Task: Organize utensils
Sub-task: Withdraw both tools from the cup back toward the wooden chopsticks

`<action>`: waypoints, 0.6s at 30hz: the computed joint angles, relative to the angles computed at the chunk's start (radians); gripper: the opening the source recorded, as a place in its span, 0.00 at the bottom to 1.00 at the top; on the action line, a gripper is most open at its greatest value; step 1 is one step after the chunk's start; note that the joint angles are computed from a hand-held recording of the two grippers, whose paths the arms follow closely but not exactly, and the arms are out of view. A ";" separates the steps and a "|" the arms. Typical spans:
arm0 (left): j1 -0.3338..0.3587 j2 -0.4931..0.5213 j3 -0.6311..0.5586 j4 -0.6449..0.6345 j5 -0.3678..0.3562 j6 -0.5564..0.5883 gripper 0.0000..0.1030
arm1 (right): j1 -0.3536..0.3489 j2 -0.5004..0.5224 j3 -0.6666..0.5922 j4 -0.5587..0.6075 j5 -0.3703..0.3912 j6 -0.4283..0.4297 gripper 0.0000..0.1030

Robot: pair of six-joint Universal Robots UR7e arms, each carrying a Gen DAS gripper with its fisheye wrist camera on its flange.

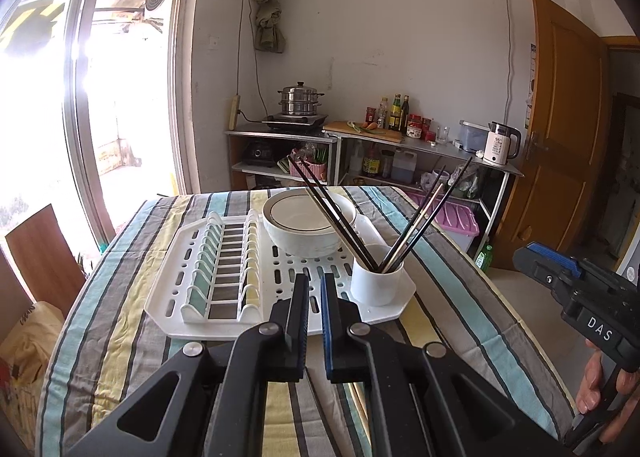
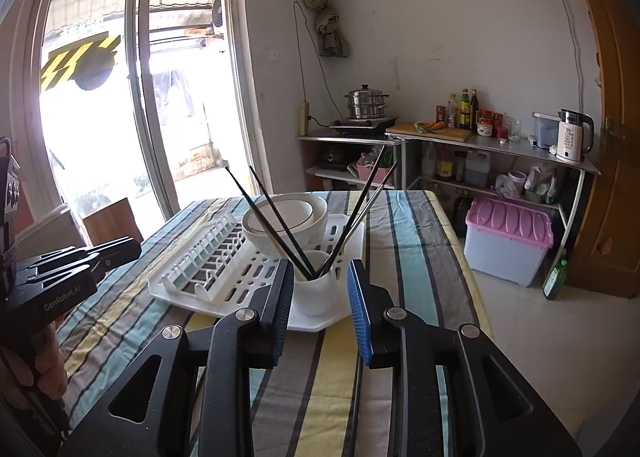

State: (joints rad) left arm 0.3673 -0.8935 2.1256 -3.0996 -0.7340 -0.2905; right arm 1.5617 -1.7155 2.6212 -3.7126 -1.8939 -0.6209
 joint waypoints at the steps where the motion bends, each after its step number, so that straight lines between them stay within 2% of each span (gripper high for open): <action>1: -0.011 -0.009 0.019 0.001 0.008 -0.016 0.05 | 0.004 -0.003 0.014 -0.010 -0.003 0.000 0.28; 10: -0.083 -0.094 0.155 0.053 0.041 -0.139 0.05 | 0.015 -0.029 0.110 -0.036 -0.008 0.009 0.29; 18: -0.120 -0.138 0.209 0.098 0.048 -0.209 0.05 | 0.017 -0.059 0.158 -0.038 -0.005 0.033 0.29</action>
State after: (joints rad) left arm 0.2471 -1.0317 2.3345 -3.0019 -0.6857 -0.4991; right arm 1.5784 -1.7741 2.7792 -3.7509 -1.8985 -0.5882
